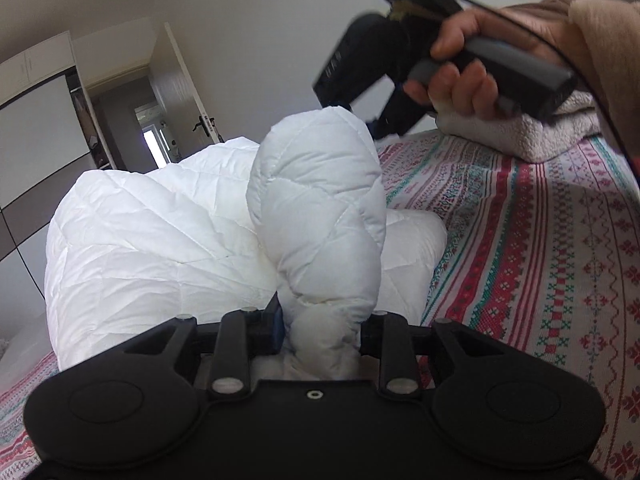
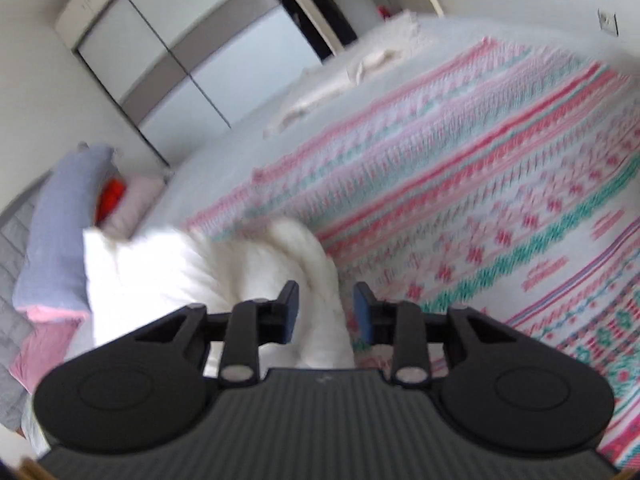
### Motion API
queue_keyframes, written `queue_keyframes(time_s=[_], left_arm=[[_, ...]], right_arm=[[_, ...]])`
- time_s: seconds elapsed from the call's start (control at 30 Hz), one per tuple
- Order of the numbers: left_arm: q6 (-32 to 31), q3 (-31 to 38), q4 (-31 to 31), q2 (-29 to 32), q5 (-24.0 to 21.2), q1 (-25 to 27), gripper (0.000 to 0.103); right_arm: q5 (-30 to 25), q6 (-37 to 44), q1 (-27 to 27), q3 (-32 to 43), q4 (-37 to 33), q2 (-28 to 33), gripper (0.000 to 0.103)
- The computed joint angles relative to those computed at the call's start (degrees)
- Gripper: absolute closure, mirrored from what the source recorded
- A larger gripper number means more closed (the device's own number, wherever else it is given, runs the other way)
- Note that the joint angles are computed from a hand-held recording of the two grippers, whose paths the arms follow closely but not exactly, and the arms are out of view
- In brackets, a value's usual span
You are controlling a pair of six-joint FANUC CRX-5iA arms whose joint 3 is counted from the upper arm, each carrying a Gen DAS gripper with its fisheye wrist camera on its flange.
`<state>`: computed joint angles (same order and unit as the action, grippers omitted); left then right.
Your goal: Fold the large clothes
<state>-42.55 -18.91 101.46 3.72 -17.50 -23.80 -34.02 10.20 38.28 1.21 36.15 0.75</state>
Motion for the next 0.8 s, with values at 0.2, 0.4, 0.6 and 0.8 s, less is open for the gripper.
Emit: queue_keyframes(time_s=[0.2,0.4,0.6,0.8], left_arm=[[-3.07,-0.72,1.02,-0.72,1.95,-1.0,0.073],[13.52,1.53,-17.43,-1.03,-6.43,5.46,0.06],[34.41,12.44,-34.25,0.58,-28.05,16.98,0.048],[41.08,20.91,-28.47,5.63,-26.66,17.97,0.025]], right_arm=[[8.18,9.17,3.47,2.32,-3.09,0.54,0.066],[-12.3,20.14,3.65,17.25,-16.26,11.4,0.087],[-7.71,25.69,-0.52,16.07,-28.37,10.15,0.091],[-4.99,28.38,-1.77,14.26,-32.75,8.79,0.092]])
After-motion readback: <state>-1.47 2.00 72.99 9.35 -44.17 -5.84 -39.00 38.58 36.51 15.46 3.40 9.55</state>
